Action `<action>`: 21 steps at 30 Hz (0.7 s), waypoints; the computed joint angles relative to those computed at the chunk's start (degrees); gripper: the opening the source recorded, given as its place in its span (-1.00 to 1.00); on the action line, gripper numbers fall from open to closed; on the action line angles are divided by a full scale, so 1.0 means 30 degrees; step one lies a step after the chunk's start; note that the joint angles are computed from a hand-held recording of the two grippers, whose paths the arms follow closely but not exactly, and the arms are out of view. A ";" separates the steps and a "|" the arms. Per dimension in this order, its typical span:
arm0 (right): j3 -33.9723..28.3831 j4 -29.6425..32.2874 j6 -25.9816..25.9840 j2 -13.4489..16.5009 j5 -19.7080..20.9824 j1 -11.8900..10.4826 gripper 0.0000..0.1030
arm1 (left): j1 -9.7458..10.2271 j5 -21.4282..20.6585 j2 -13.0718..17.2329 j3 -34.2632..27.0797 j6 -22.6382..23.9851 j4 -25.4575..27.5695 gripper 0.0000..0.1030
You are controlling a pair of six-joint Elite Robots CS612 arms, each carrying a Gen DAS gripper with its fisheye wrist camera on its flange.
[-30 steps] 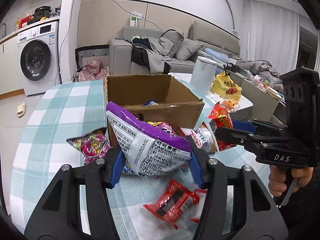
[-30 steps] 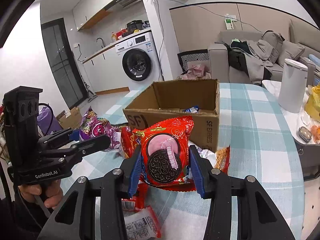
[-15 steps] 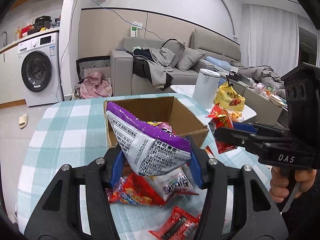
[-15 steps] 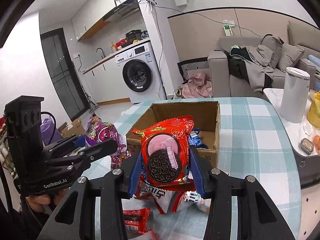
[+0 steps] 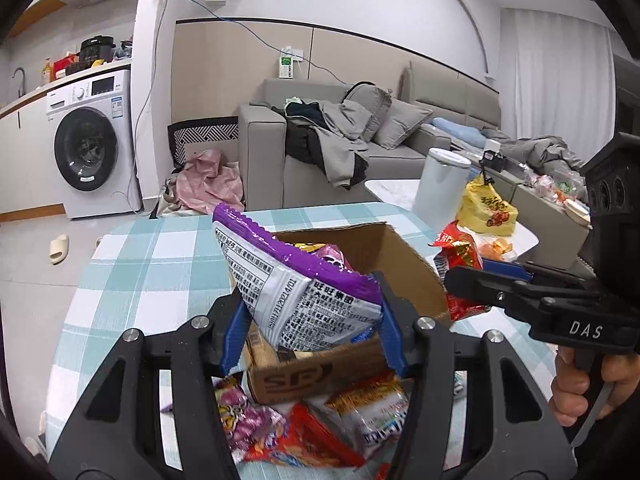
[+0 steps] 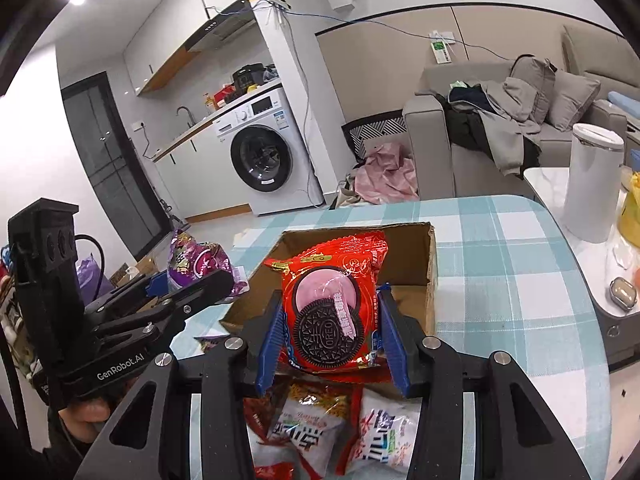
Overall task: Organize snacks
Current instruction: 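Lift and carry the chip bag and red Oreo packet over the box with both tools, then open both tools to drop the chip bag and red Oreo packet into the box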
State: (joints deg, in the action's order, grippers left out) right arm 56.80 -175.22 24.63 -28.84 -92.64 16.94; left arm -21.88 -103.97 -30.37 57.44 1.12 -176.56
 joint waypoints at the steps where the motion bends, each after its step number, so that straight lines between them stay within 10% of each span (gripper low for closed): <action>1: -0.0113 0.0143 0.0090 0.0060 0.0026 -0.0032 -0.12 | -0.0020 0.0133 0.0168 -0.0324 0.0060 0.0203 0.02; 21: -0.3073 0.3373 0.1653 0.1691 0.0924 -0.0789 -0.11 | -0.0628 0.1679 0.3109 -0.5521 0.0524 0.4344 0.02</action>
State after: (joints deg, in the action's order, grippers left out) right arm 47.58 -165.10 29.59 -23.77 -89.87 14.57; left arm -23.76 -98.93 -21.04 40.88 2.69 -163.53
